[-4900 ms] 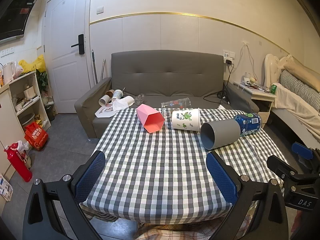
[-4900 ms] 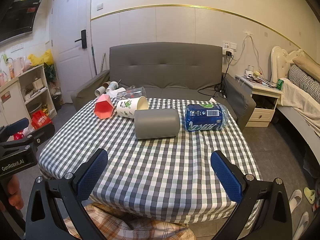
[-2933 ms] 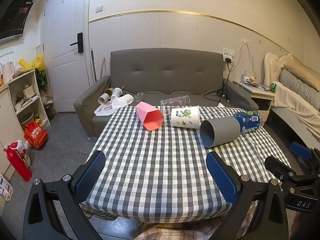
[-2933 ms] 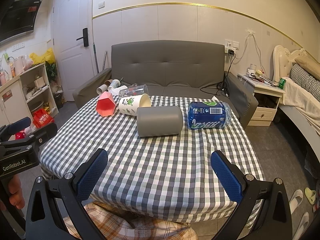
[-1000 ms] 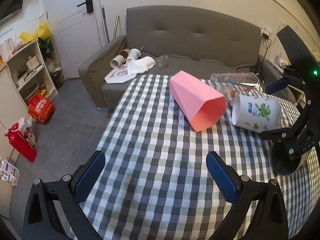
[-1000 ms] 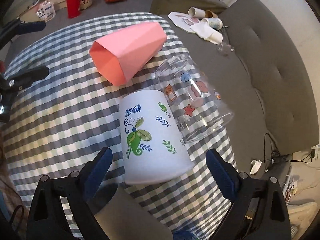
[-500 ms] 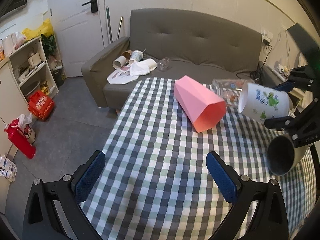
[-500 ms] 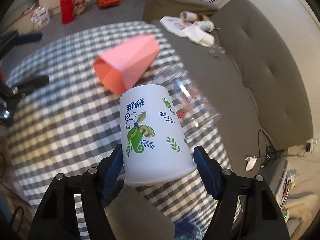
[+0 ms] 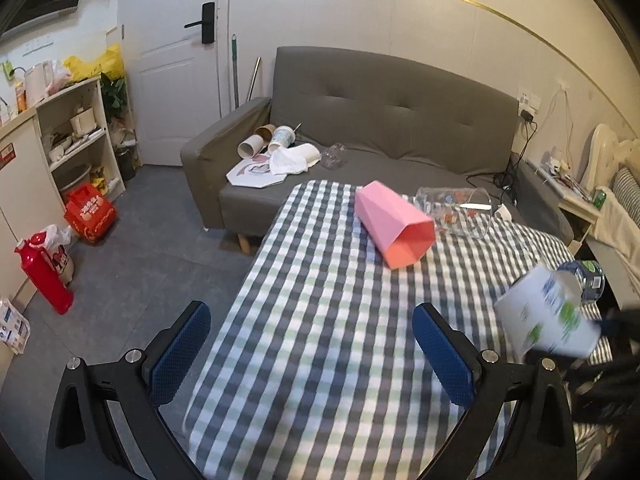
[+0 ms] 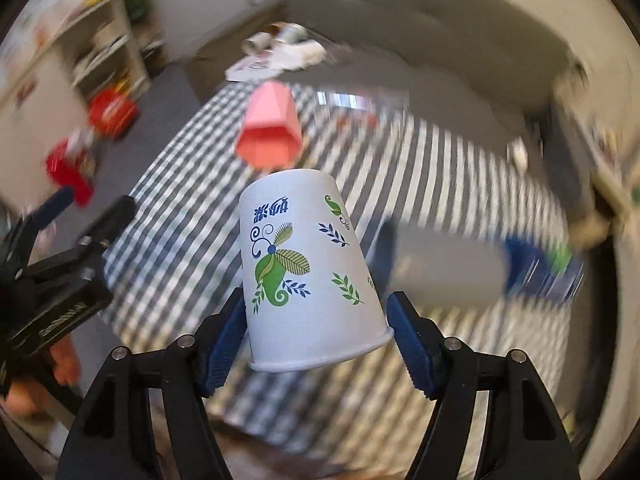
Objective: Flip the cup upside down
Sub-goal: 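Lift the paper cup with the right gripper and carry it toward the left gripper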
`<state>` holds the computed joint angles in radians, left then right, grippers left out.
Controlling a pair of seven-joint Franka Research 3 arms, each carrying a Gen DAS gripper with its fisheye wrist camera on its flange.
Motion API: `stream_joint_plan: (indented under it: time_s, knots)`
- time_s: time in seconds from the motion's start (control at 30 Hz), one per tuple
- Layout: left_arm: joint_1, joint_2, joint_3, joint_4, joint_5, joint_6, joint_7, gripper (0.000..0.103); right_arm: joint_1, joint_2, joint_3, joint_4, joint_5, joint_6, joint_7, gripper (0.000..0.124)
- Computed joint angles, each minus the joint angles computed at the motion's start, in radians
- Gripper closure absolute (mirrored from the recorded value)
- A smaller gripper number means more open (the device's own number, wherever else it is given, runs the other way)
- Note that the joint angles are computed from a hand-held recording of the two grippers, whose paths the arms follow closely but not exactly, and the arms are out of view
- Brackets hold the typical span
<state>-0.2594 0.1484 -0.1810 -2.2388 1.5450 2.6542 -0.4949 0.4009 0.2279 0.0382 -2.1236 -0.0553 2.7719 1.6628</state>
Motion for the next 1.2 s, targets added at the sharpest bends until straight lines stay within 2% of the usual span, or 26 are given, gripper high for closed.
stream_joint_plan:
  time_s: [0.2, 0.27, 0.37, 0.73, 0.8, 0.97, 1.1, 1.2]
  knots:
    - [0.003, -0.045, -0.007, -0.067, -0.011, -0.024, -0.010, 0.000, 0.077, 0.040, -0.052, -0.056, -0.047, 0.093, 0.259, 0.054]
    - [0.007, -0.049, -0.009, -0.076, -0.012, -0.026, -0.009, 0.000, 0.120, 0.049, -0.091, -0.056, -0.112, 0.103, 0.343, 0.053]
    - [0.012, -0.052, -0.010, -0.084, -0.010, -0.025, -0.020, 0.000, 0.129, 0.061, -0.099, -0.037, -0.154, 0.085, 0.386, 0.054]
    - [0.009, -0.049, -0.016, -0.077, -0.044, -0.034, 0.025, 0.000, 0.083, 0.059, -0.059, -0.042, -0.124, 0.096, 0.354, 0.049]
    - [0.006, -0.056, -0.018, -0.078, -0.060, -0.044, 0.042, 0.000, 0.075, 0.047, -0.053, -0.056, -0.108, 0.114, 0.338, 0.042]
    - [-0.008, -0.072, -0.031, -0.069, -0.088, -0.071, 0.076, 0.000, 0.082, -0.018, -0.074, -0.113, -0.147, 0.176, 0.331, 0.041]
    - [-0.021, -0.078, -0.041, -0.047, -0.127, -0.086, 0.119, 0.000, 0.093, -0.092, -0.123, -0.182, -0.277, 0.257, 0.384, 0.033]
    - [-0.031, -0.072, -0.048, -0.017, -0.166, -0.075, 0.158, 0.000, 0.117, -0.146, -0.207, -0.215, -0.549, 0.289, 0.570, 0.033]
